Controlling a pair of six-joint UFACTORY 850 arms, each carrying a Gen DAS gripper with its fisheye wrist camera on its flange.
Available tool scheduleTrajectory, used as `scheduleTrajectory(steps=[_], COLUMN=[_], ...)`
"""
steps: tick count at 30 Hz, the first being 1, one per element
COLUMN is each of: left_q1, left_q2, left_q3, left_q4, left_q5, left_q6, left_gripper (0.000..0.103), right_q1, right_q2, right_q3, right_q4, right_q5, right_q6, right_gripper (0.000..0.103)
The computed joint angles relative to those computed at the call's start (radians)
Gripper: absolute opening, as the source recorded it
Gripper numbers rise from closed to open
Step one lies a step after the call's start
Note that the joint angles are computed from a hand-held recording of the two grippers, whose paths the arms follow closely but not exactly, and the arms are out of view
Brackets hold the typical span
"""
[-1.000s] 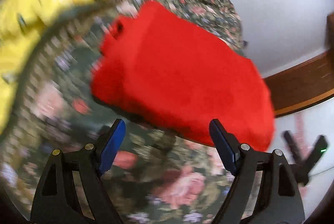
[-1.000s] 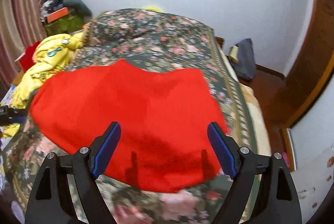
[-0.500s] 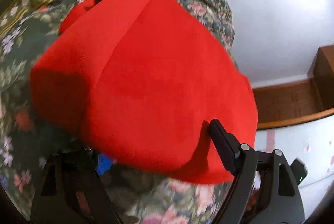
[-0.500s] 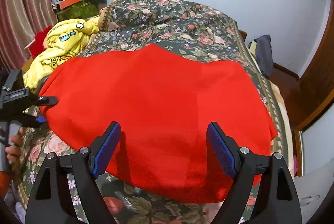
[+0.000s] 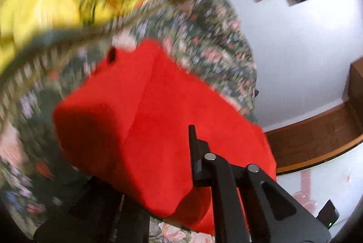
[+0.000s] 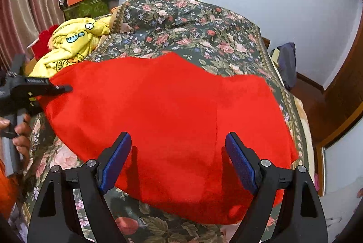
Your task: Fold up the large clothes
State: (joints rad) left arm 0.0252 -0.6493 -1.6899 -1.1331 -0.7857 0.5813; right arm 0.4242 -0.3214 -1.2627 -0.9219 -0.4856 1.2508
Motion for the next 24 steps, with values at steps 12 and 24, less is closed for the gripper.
scheduleTrajectory(steps=[12, 24], left_q1=[-0.016, -0.127], left_q2=[0.280, 0.353], left_q3=[0.221, 0.288], left_q4=[-0.131, -0.287], left_q5=[0.293, 0.337], left_q6=[0.454, 0.900], left_gripper=[0.006, 0.004], right_q1=[0.021, 0.045], right_q2=[-0.112, -0.175], right_q3=[-0.172, -0.208], right_q4=[0.210, 0.391], right_q5=[0.061, 0.034], right_q6=[-0.253, -0.518], right_gripper=[0.083, 0.083])
